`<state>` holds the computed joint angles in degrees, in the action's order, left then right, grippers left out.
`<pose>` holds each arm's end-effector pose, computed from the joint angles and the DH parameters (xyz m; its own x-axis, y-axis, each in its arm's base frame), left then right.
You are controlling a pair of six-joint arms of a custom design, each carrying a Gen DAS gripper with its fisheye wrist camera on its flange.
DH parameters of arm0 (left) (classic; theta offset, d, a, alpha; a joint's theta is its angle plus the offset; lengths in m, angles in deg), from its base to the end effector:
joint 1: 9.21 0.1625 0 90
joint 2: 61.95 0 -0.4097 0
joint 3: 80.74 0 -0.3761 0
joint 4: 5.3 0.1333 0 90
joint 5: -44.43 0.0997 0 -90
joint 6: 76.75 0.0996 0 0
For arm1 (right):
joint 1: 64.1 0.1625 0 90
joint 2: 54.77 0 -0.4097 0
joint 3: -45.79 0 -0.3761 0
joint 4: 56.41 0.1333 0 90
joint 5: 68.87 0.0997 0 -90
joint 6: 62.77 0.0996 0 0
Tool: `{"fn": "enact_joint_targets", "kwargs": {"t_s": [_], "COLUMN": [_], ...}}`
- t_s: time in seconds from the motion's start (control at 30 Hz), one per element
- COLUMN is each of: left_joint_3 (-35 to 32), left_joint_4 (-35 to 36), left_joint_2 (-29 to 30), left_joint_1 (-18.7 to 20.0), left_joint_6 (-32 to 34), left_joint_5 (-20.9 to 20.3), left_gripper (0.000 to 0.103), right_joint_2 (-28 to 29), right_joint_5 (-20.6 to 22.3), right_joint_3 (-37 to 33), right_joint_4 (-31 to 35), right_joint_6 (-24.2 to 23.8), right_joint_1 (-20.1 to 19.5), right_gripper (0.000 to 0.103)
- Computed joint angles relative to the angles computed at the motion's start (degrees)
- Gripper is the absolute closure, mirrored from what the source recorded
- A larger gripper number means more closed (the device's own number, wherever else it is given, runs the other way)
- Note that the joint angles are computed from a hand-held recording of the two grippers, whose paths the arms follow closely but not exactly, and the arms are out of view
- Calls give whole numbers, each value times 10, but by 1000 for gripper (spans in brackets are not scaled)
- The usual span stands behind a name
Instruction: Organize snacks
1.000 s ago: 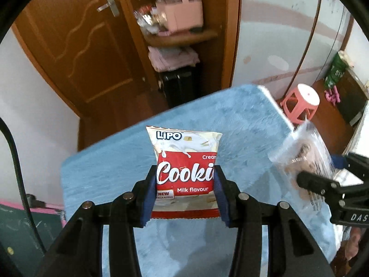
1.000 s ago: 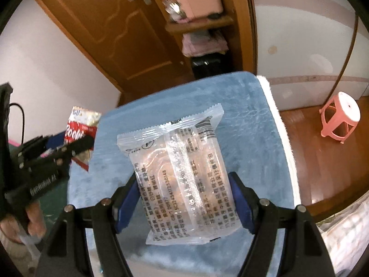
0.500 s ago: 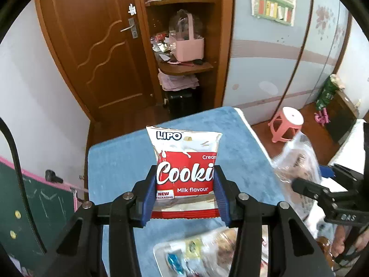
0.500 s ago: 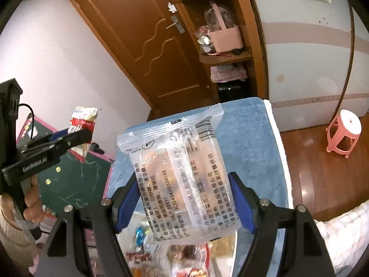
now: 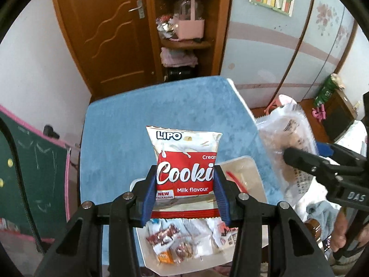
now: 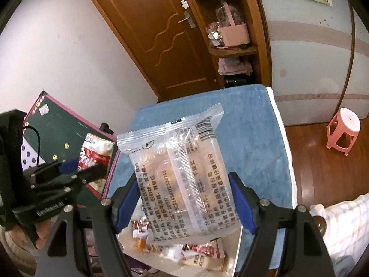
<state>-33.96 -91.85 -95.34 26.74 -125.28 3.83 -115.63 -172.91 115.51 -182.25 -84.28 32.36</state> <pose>-0.5125 -0.6298 0.2100 -0.7157 0.0134 -0.6983 0.3603 0.8636 -0.3527 0.1876 -0.6871 0.4215 -0.8716 -0.3245 0.3675 -0.4513 0.8239 -0.3428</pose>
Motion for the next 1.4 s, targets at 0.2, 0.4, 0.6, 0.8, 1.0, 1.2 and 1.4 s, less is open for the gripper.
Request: {"fn": "enact_joint_targets", "kwargs": {"t_s": [0.2,0.4,0.6,0.8,1.0,1.2,1.4], "left_joint_3": [68,93,107,115,130,134,155], "left_joint_4": [5,26,24,26,23,27,21], "left_joint_2": [-14,-9,-5,-11,-21,-26,-42], "left_joint_1": [-3,3,11,17,19,23,16], "left_joint_6": [-76,-118,-131,-150,-164,-175,-179], "left_joint_5": [4,-1,-16,-29,-35,-49,-38], "left_gripper": [58,58,58,56,18,18,18], "right_joint_2": [-26,-36,-32,-19,-11,-24,-36], "right_joint_5": [-45,-76,-110,-139,-141,-108,-104], "right_joint_3": [69,115,138,137,123,140,160], "right_joint_4": [-38,-46,-51,-43,-4,-36,-76], "right_joint_6": [-21,-29,-38,-31,2,-13,-40], "right_joint_1": [3,0,-1,2,-5,2,16], "right_gripper": [28,28,28,25,22,12,12]}}
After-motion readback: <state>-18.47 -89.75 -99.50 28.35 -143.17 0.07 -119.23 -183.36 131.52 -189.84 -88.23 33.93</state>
